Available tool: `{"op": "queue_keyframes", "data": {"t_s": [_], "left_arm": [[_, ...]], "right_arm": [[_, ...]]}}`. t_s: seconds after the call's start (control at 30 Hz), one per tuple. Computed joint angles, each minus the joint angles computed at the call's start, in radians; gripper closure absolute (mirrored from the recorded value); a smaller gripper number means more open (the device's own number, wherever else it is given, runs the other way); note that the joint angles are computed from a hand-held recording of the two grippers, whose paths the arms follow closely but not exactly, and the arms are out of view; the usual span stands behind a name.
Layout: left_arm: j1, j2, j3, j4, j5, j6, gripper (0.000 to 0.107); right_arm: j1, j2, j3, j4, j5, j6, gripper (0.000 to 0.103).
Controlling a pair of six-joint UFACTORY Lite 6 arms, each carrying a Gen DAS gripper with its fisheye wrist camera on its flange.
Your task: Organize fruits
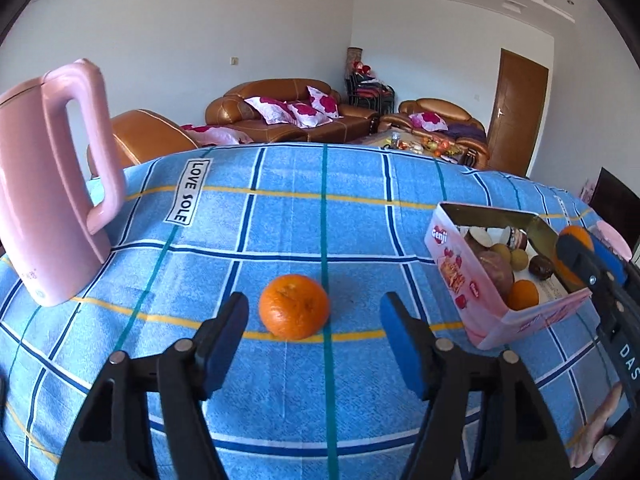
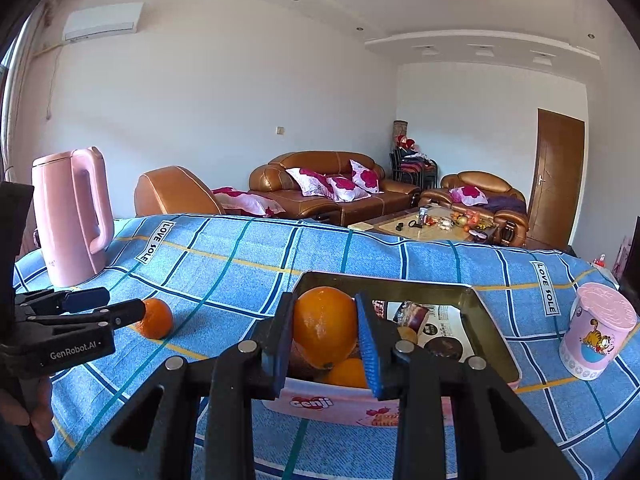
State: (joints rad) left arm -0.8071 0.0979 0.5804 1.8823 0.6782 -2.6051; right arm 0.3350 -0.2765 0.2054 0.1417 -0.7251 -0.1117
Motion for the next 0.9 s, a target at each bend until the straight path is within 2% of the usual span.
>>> {"op": "queue_keyframes", "data": {"t_s": [0.17,0.3,0.37,0.43,0.5,0.57,0.73,0.9], "left_arm": [[0.067,0.209,0.248,-0.235,-0.036,0.302,0.036],[0.157,0.301,0.353,-0.385,-0.139,0.462,0.044],[0.196,0.303,0.345,-0.368,-0.201,0.443,0.049],[0.215,0.275,0.305,-0.29,-0.224,0.348,0.058],[0.219,0.254,0.277,-0.235,-0.231,0.282,0.058],[0.189,0.228,0.249,-0.214,-0.184,0.233,0.059],[0.048,0.144,0.156,-0.187,0.028,0.082,0.059],[-0.047,0.13,0.137,-0.219,0.115,0.029,0.059]], "right_arm": [[0.0,0.001,0.001,-0.001,0.003,0.005,0.071],[-0.014,0.005,0.004,-0.025,0.011,0.025,0.071],[-0.021,0.01,0.01,-0.038,0.018,0.036,0.071],[-0.026,0.011,0.014,-0.05,0.025,0.047,0.071],[-0.031,0.015,0.017,-0.061,0.028,0.057,0.071],[-0.031,0.015,0.017,-0.06,0.026,0.057,0.071],[0.0,0.009,0.004,0.008,-0.007,0.009,0.071],[0.015,-0.004,-0.005,0.049,-0.012,-0.025,0.071]]}}
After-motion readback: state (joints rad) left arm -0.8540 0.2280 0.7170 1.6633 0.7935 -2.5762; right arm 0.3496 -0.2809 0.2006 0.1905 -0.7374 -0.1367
